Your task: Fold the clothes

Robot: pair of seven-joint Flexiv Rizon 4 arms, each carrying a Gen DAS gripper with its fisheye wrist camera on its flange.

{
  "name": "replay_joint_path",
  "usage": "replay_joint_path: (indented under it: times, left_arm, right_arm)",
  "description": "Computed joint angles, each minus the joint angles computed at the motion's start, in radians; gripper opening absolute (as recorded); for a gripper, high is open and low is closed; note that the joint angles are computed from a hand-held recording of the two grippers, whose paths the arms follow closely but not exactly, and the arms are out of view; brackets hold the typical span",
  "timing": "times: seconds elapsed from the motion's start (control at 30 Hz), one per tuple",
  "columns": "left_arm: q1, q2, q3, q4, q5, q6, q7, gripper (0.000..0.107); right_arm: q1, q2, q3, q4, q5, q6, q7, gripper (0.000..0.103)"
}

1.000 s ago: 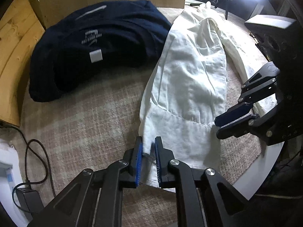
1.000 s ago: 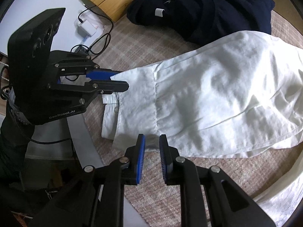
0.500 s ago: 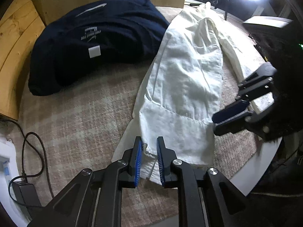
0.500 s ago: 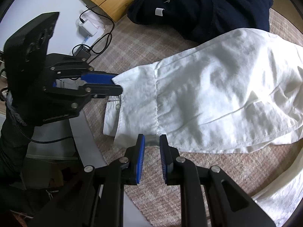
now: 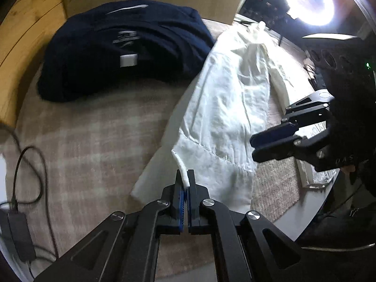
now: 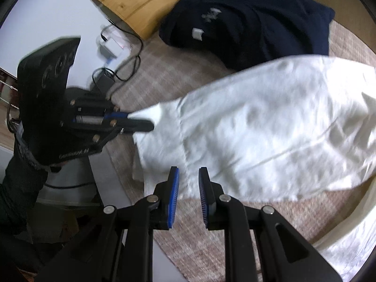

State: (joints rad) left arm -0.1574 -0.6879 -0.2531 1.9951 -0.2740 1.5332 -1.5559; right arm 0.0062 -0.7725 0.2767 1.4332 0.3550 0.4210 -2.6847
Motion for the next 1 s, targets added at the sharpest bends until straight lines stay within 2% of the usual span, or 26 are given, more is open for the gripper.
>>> replay_joint_path:
  times: [0.13, 0.3, 0.47, 0.6, 0.63, 0.7, 0.73, 0.87, 1.0]
  left_arm:
    - [-0.005, 0.008, 0.024, 0.002, 0.008, -0.04, 0.01, 0.001]
    - [-0.056, -0.023, 0.089, -0.072, 0.014, -0.115, -0.002, 0.001]
    - [-0.094, -0.059, 0.133, -0.137, 0.037, -0.166, -0.009, 0.002]
    - [-0.185, -0.035, 0.268, -0.184, 0.123, -0.273, -0.064, 0.015]
    - [-0.193, -0.031, 0.283, -0.19, 0.144, -0.287, -0.075, 0.025]
    - [-0.197, -0.029, 0.297, -0.206, 0.178, -0.318, -0.087, 0.038]
    - [-0.193, -0.03, 0.296, -0.216, 0.191, -0.336, -0.086, 0.039]
    - [-0.165, -0.058, 0.261, -0.259, 0.209, -0.381, -0.056, 0.04]
    - [-0.135, -0.068, 0.23, -0.255, 0.196, -0.342, -0.042, 0.032]
  right_arm:
    - [0.027, -0.01, 0.01, -0.005, 0.0, -0.001, 0.014, 0.017]
    - [0.082, -0.026, 0.005, 0.028, -0.03, 0.07, 0.052, 0.017]
    - [0.077, -0.039, 0.021, 0.023, -0.036, 0.069, 0.062, 0.017]
    - [0.074, -0.045, 0.024, 0.014, -0.038, 0.057, 0.068, 0.017]
    - [0.071, -0.046, 0.025, 0.011, -0.036, 0.053, 0.069, 0.017]
    - [0.067, -0.049, 0.027, 0.006, -0.031, 0.046, 0.072, 0.017]
    - [0.065, -0.051, 0.028, 0.003, -0.028, 0.043, 0.073, 0.017]
    - [0.068, -0.051, 0.029, 0.002, -0.026, 0.045, 0.074, 0.018]
    - [0.064, -0.053, 0.031, 0.001, -0.021, 0.046, 0.07, 0.018]
